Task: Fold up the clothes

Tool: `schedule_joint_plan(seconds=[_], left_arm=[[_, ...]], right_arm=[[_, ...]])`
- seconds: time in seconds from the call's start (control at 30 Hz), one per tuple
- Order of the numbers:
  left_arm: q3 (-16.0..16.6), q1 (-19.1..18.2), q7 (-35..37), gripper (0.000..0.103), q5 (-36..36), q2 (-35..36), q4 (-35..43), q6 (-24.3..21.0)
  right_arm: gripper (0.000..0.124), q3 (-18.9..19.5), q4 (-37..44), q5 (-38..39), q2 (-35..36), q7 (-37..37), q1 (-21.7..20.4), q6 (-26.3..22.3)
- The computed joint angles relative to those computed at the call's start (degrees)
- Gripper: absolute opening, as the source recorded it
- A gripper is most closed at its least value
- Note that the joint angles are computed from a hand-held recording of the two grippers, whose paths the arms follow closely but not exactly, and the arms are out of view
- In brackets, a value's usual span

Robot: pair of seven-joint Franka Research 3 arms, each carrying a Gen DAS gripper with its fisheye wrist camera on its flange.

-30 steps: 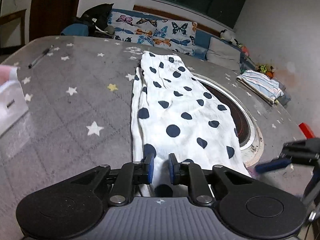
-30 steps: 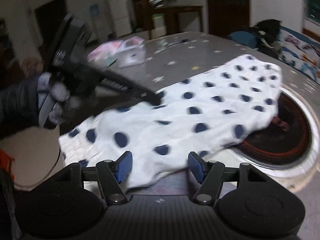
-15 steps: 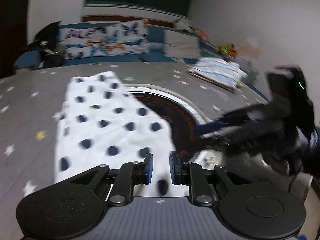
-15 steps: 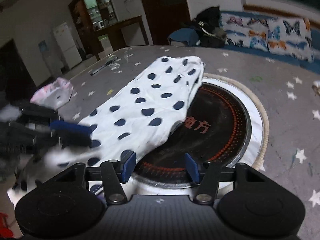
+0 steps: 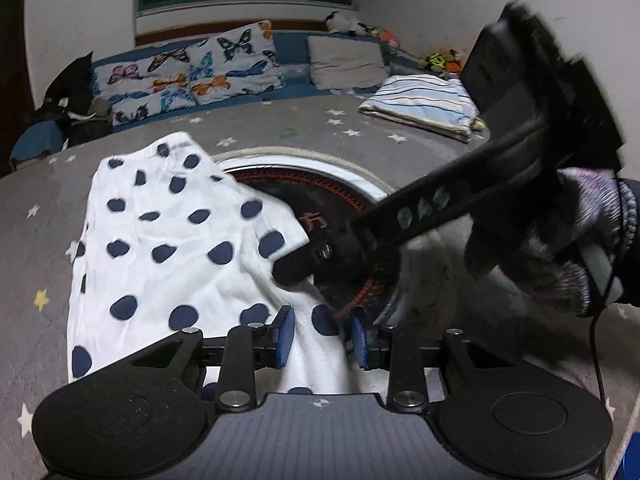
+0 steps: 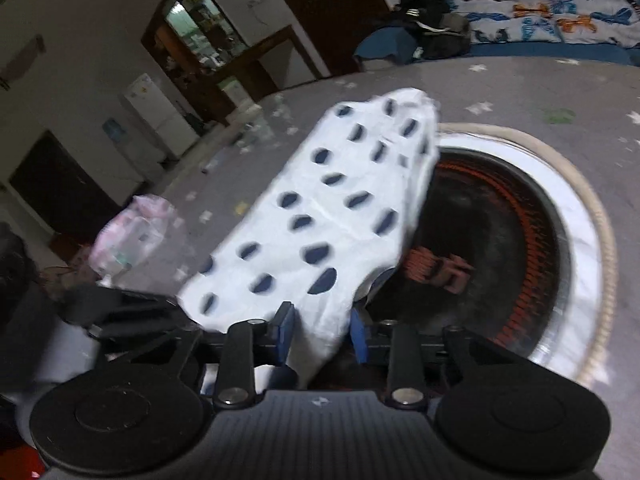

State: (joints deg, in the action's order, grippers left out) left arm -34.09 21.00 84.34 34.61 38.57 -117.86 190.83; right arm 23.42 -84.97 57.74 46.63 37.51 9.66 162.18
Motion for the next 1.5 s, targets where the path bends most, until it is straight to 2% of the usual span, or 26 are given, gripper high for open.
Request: schedule_joint_plan(seconds=[0.13,0.23,0.33,0.5,0.63,0.73,0.83,0.93,1.0,1.13,1.2,1.27,1.37,1.43,1.5], left_arm=[[-4.8,4.9,0.0,0.03,-0.5,2.5,0.6,-2.3],[-10.2,10.6,1.6,0.027,-1.5,6.2,1.1,-3.7],[-14.5,15.0,2.7,0.025,-3.9,9.6,1.7,-5.6],[-20.1,21.0,4.5,0.025,-8.5,14.5,2.2,-8.5],[-22.6,23.4,6.6,0.025,-11.1,16.5,1.7,-9.1],[-23.0,23.8,7.6,0.025,-11.5,15.9,0.8,-8.5],[-24.4,25.6,9.1,0.032,-10.4,15.4,-1.3,-7.4],[-24.3,26.5,9.1,0.033,-8.6,13.5,-3.3,-5.3],[-23.0,25.9,7.9,0.033,-7.7,11.6,-4.0,-4.1],[-20.0,24.7,4.8,0.033,-6.6,8.6,-4.2,-4.0],[-18.0,23.6,3.7,0.033,-6.4,7.3,-4.2,-4.1],[-17.6,24.1,3.4,0.033,-5.7,7.4,-4.6,-3.7],[-15.4,23.0,2.6,0.033,-4.4,4.9,-5.9,-1.9],[-13.3,21.6,1.8,0.035,-3.0,2.9,-6.6,-0.7],[-12.3,21.1,0.8,0.035,-1.5,1.9,-7.0,-0.3]], right_arm=[[0.03,2.7,2.8,2.5,1.0,-3.5,-1.2,-2.6],[0.03,3.3,4.1,4.6,1.1,-6.0,-1.1,-3.4],[0.03,3.6,3.5,7.5,0.2,-8.7,-1.3,-2.7],[0.034,1.8,-0.2,10.7,-2.3,-10.9,-0.8,1.0],[0.034,0.0,-2.9,10.3,-3.2,-8.7,-0.6,1.0],[0.039,0.6,-3.6,12.0,-2.6,-8.7,-1.5,0.3],[0.042,1.1,-3.1,14.3,-1.6,-9.0,-2.1,-1.0],[0.041,0.2,-2.3,14.1,-0.8,-7.8,-1.0,-1.8],[0.037,0.2,-2.5,14.5,-0.8,-8.3,-0.6,-0.9],[0.01,1.0,-4.8,17.3,-2.6,-12.0,-0.8,2.4],[0.009,0.3,-6.4,17.2,-4.1,-12.8,0.1,4.6],[0.008,-0.3,-7.9,16.7,-5.5,-13.2,0.9,6.7],[0.007,-1.4,-10.1,13.9,-7.2,-12.2,2.4,9.4],[0.007,-1.2,-11.5,12.7,-8.1,-12.8,3.0,13.6],[0.007,-2.1,-13.0,9.7,-9.1,-10.2,4.0,16.2]])
